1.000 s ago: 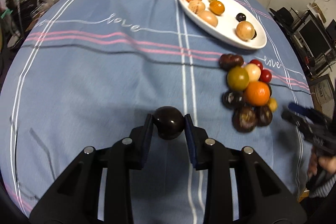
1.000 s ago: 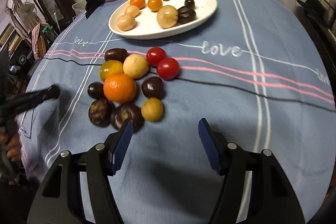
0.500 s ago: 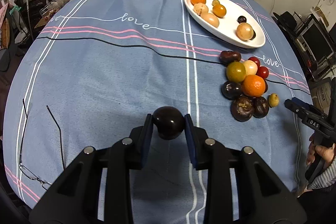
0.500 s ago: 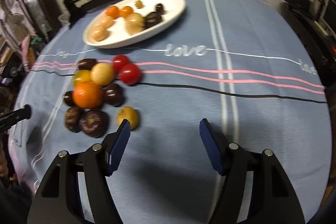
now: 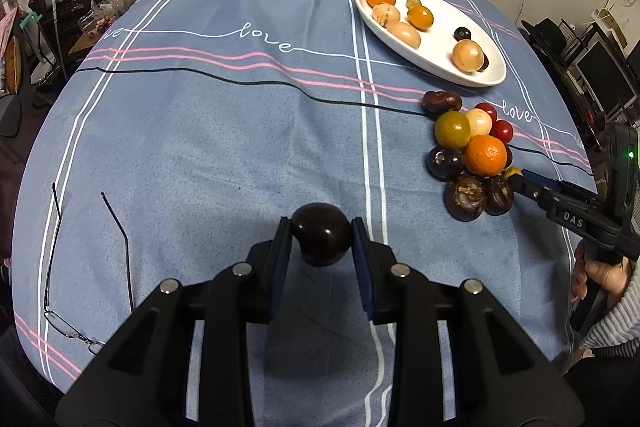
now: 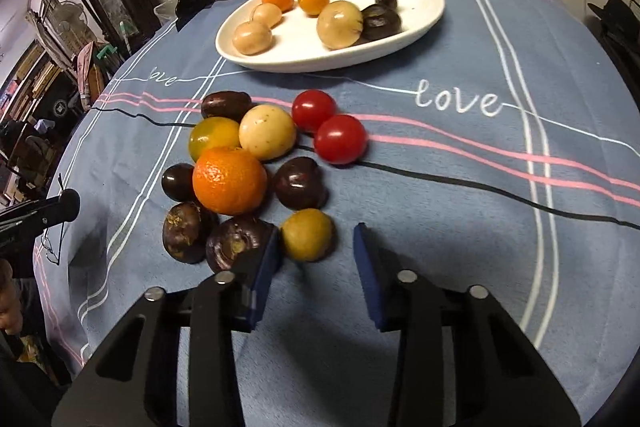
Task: Organize fruits
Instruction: 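Grasp the yellow-green round fruit with the right tool, then carry the yellow fruit over the plate with the right tool while the left holds the dark fruit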
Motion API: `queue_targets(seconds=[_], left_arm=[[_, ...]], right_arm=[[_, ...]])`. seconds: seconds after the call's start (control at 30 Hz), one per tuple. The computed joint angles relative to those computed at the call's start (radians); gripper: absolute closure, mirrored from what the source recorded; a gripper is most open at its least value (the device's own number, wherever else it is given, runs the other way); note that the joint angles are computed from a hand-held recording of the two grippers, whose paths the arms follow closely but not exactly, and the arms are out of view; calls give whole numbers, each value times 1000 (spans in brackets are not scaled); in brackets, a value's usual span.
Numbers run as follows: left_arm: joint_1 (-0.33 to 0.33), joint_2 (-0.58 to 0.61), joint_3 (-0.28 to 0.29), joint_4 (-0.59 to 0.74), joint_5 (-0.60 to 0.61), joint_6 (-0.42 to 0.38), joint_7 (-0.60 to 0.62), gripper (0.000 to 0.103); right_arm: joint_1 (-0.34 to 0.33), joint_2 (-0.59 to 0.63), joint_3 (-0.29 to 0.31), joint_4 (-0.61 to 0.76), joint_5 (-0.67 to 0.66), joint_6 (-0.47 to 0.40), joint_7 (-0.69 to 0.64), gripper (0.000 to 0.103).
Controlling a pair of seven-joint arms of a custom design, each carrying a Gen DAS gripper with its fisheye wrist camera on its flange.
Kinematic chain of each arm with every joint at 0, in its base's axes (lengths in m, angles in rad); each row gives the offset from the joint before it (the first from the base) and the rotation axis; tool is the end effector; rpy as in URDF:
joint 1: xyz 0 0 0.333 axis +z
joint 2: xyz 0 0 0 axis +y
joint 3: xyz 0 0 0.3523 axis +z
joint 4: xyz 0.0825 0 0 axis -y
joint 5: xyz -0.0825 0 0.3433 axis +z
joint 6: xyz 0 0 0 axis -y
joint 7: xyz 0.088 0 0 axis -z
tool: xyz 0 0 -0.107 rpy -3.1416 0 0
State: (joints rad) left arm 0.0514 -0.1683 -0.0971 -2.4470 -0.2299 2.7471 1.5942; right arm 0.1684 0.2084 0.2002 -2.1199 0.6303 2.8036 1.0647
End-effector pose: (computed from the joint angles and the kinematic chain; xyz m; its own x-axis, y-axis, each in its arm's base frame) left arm 0.4629 -0.0137 0.4768 0.0842 -0.9856 0.1469 -0.8872 -0.1412 -0.4392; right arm 0.5535 0.1771 0.4243 0.3606 -0.8968 -0.2565 -0.8474 -0.2001 -0.4918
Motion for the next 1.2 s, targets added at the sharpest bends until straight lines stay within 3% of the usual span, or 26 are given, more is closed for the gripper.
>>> queue_targets(seconds=[0.27,0.6,0.83,1.2], left_arm=[[-8,4,1,4,-15,8,16,73],[-1,17,-26,23,84,48,-40,73],[-12,39,-29,52,114,63,-47,73],[-31,91,-28,121,141,66,-40,73]], right_arm=[[-9,-12,2,-6,50,-27,-22,75],[48,-186,-63,-124,200,31,-141,75],[113,-252,-128,-147,204,45,-148,75],[149,-263,-168,-132,179,57,-126,75]])
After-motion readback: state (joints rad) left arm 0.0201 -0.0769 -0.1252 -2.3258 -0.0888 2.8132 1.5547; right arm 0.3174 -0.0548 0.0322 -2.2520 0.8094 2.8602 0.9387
